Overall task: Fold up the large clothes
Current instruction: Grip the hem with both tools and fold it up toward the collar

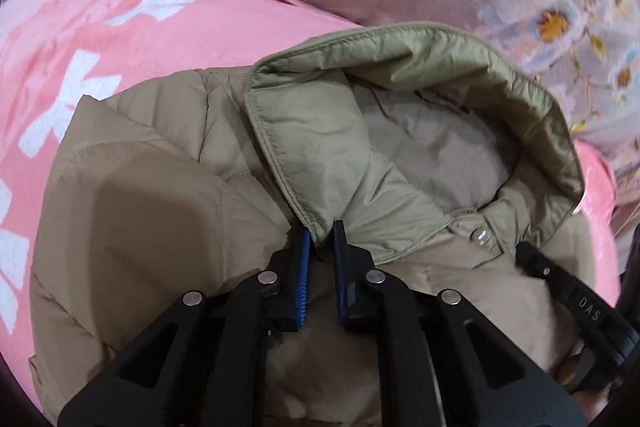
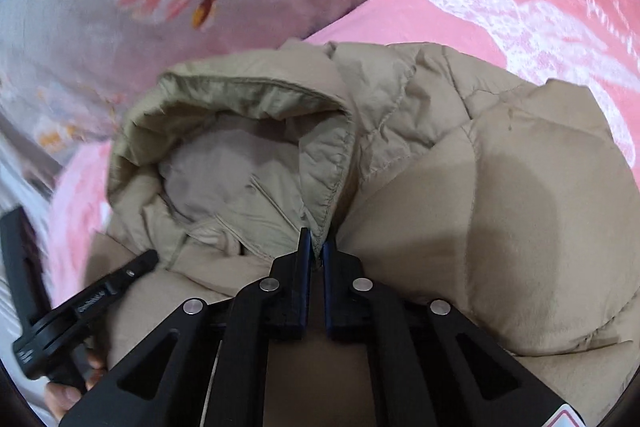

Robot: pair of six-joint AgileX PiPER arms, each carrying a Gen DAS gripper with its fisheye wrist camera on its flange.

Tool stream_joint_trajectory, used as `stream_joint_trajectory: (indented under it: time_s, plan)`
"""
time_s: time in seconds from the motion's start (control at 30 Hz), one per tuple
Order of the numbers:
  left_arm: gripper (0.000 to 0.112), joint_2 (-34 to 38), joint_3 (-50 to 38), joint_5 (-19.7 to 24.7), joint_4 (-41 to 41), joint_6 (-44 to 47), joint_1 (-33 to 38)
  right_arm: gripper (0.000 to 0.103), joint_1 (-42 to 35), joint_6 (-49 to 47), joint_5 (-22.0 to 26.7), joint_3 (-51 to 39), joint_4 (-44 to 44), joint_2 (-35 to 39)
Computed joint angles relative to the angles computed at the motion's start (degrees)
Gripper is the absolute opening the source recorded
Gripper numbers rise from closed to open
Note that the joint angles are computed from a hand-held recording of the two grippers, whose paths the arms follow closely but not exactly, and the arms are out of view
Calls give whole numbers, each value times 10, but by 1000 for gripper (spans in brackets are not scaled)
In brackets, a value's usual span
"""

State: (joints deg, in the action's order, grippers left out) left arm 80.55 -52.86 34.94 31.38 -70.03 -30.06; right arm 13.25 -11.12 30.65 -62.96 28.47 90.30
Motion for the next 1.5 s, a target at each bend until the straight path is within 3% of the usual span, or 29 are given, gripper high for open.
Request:
stream_joint_trajectory:
  time_s: [0.07, 0.13, 0.27, 0.43, 0.5, 0.63, 0.7, 0.77, 0.9, 0.97, 1.17, 1.5]
  plan:
    - [11, 10, -2, 11, 38, -34, -18, 1, 31, 77, -19, -4, -93, 4]
    - [11, 18, -6, 23, 60, -53, -28, 1, 40, 104, -25, -5, -127, 6]
    - [11, 9, -7, 59, 79, -64, -52, 5, 18, 28, -5, 2, -65, -4]
    - [12, -112, 6, 119, 31, 65, -42, 14, 16, 39, 36, 40, -185, -120]
    - [11, -134, -29, 153, 39, 89, -17, 14, 3, 32, 51, 3, -177, -131]
    - [16, -74, -177, 151, -29, 152, 80, 15, 6, 96, 85, -180, -164, -40]
    - [24, -21, -249, 151, -77, 164, 115, 22, 23, 142, 97, -250, -185, 8]
    - [42, 25, -291, 149, -108, 166, 128, 39, 46, 201, 115, -325, -219, 79]
    - [42, 115, -323, 164, -246, 261, 153, 41, 57, 197, 163, -346, -194, 138]
    - [39, 109, -278, 148, -249, 271, 144, 38, 62, 143, 137, -279, -186, 107]
    - [38, 80, -179, 125, -164, 272, 96, 32, 85, 130, 71, -149, -302, 49]
    - [37, 92, -113, 104, 56, 76, 7, 32, 79, 146, -22, -76, -305, 50]
